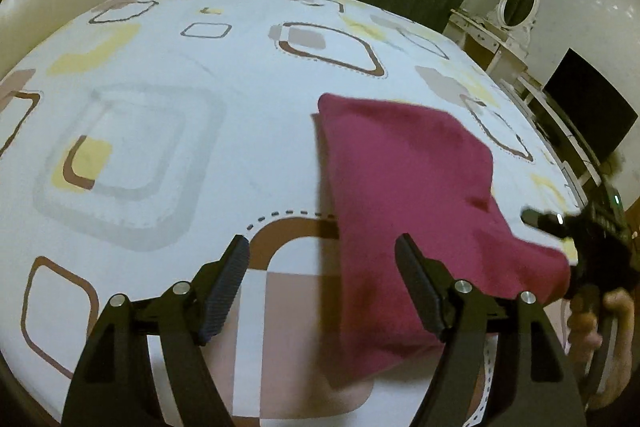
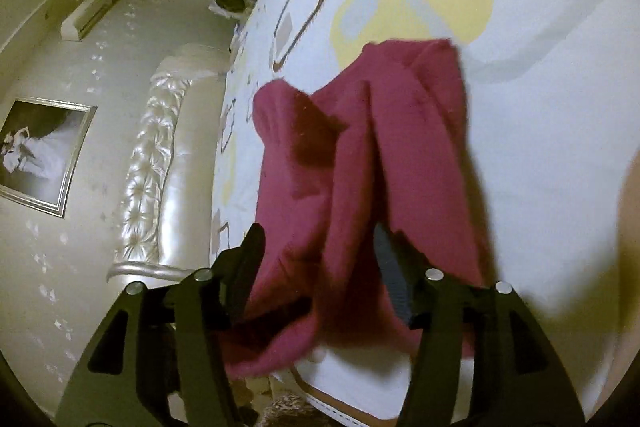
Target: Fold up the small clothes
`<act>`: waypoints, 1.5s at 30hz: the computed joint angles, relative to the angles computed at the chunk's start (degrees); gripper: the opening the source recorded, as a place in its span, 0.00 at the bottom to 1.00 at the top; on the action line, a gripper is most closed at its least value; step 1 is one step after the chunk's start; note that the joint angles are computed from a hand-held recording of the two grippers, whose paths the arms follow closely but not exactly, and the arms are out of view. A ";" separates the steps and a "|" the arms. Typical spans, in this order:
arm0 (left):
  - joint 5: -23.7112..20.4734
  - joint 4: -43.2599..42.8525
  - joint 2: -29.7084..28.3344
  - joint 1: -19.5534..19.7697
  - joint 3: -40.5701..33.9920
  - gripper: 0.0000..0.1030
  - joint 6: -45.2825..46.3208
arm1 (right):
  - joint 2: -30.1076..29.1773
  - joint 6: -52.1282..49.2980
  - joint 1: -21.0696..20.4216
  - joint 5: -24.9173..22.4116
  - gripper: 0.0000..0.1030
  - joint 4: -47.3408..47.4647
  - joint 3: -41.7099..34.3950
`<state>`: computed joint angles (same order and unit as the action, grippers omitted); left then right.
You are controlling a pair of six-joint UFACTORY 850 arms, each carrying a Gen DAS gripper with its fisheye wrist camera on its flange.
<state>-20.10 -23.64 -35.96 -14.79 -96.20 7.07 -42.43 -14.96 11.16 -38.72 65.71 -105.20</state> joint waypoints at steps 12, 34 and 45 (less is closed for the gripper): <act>0.51 -6.81 0.95 0.79 3.32 0.72 6.71 | -10.10 15.81 2.70 -5.66 0.14 -19.71 -18.11; -3.48 -6.25 -2.25 -0.54 0.20 0.72 5.99 | -0.31 -17.10 -2.86 4.84 0.11 12.36 6.34; -4.41 -16.37 -1.96 -1.19 -1.07 0.73 17.04 | 2.69 -27.05 -2.23 8.75 0.10 21.01 11.28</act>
<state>-24.51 -40.01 -37.92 -15.98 -97.27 24.11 -39.73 -42.01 8.93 -29.97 86.72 -93.92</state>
